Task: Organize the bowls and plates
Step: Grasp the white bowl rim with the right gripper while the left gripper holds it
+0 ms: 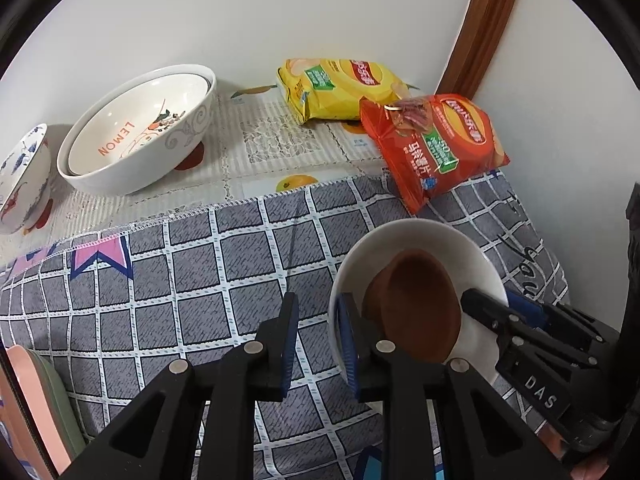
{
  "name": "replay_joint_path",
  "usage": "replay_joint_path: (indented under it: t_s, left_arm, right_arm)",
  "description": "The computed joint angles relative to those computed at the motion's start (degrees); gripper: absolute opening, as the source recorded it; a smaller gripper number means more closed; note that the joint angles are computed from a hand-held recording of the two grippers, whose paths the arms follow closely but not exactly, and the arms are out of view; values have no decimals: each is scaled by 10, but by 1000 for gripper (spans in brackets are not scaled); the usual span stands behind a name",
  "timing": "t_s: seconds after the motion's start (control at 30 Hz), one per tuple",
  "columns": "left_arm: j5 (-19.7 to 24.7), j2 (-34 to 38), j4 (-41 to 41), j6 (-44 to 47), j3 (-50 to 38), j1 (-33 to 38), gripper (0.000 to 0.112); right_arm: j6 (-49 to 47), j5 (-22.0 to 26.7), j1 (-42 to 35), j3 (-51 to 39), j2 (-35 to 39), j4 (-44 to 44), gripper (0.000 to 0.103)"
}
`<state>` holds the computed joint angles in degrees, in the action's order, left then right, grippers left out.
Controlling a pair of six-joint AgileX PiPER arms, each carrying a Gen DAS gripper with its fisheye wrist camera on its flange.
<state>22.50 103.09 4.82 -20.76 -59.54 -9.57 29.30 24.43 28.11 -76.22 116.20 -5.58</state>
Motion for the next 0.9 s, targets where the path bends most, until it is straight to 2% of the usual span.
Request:
replay_joint_path:
  t_s: [0.37, 0.43, 0.53, 0.67, 0.73, 0.83, 0.9]
  left_arm:
    - [1, 21, 13, -19, -5, -5, 21]
    - [2, 24, 8, -16, -6, -5, 21]
    - [-7, 25, -20, 2, -2, -2, 21]
    - [-19, 22, -57, 30, 7, 5, 21]
    - [-21, 23, -74, 44, 8, 8, 21]
    - [-29, 20, -90, 57, 14, 10, 21]
    - [-32, 19, -67, 35, 17, 6, 21]
  right_arm:
    - [-2, 22, 0, -35, 29, -12, 35]
    - [5, 27, 1, -38, 31, -22, 42]
    - [16, 21, 1, -34, 29, -32, 47]
    - [-14, 34, -2, -41, 33, -11, 49]
    - [-40, 65, -6, -62, 46, 18, 51]
    - [-57, 54, -9, -55, 44, 39, 51]
    - [-66, 48, -10, -51, 43, 43, 51]
